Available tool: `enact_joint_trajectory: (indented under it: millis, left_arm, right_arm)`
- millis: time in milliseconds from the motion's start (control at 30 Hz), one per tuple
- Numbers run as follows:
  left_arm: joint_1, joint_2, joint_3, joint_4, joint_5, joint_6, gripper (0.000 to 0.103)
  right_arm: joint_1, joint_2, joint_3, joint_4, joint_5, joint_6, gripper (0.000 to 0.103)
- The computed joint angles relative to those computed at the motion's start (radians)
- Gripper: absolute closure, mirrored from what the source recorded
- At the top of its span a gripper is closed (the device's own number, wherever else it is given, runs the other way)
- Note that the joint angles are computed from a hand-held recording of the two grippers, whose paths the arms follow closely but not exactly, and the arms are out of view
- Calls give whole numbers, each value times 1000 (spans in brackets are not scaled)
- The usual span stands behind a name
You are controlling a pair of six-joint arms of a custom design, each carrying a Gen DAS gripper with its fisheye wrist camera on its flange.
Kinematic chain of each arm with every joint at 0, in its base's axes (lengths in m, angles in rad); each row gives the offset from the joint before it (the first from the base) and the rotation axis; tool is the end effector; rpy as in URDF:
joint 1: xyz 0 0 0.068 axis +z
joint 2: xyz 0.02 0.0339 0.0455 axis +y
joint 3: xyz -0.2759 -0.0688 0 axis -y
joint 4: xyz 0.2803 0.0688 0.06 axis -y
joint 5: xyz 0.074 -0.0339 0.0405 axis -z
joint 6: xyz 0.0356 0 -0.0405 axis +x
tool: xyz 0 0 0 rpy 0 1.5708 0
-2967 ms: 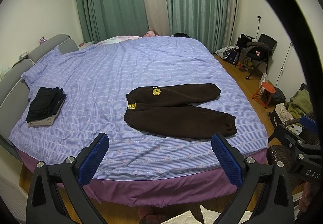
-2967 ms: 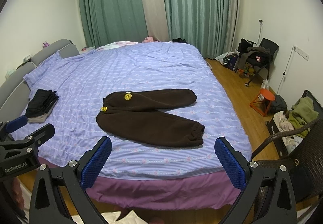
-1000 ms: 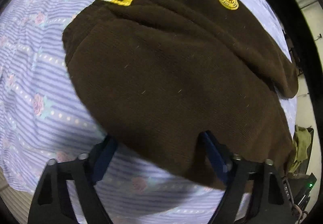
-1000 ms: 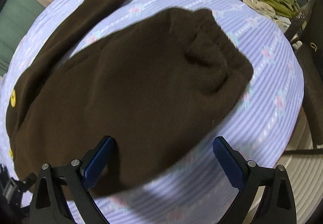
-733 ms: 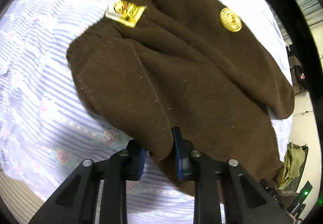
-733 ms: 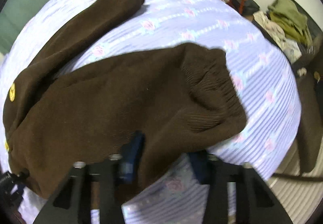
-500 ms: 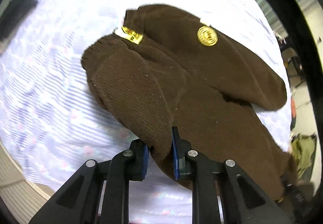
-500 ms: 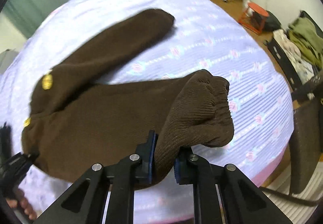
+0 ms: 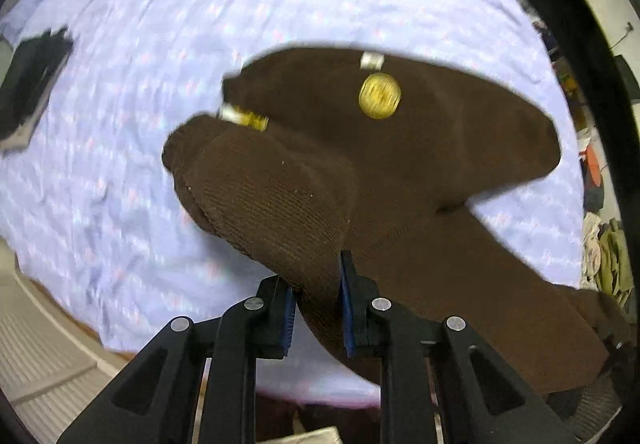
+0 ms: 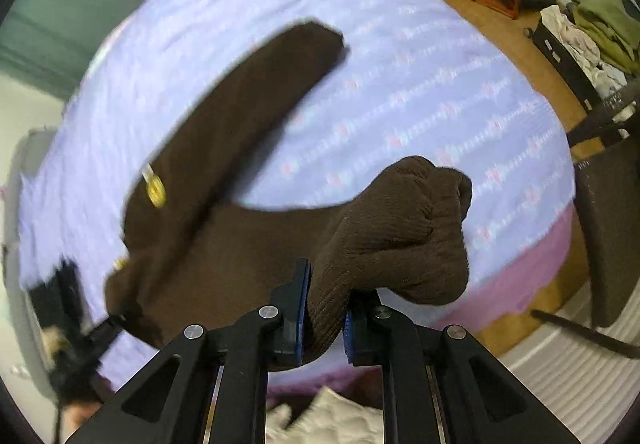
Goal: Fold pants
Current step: 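Lift the cuffs with both tools and fold them over onto the waistband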
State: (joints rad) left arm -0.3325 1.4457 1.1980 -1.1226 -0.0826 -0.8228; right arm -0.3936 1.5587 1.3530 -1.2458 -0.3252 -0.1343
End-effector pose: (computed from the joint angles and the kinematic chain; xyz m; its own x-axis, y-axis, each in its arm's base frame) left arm 0.2787 -0.0931 0.2694 -0.8571 -0.4769 -0.1947 -0.4683 0.8789 -0.0910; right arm 0.2963 -0.1107 0.2839 -0.9527 0.2582 -0.1604 0.2026 0.9327 0.2984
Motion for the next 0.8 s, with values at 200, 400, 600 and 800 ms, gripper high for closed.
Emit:
enact_joint_trajectory:
  millis: [200,400,600,800]
  left_arm:
    - [141,194,210,116,14,70,83]
    - [267,494,505,88,53,126,79]
    - [330,722,784,-62,114,208,47]
    - [281,565,791,5,-60,416,0]
  right_arm:
    - [135,149,188,212,-23,185,89]
    - [276,488,503,337,66,319,89]
    - [342,795,860,219,127,344,79]
    - [349,511,545,491,223,285,26]
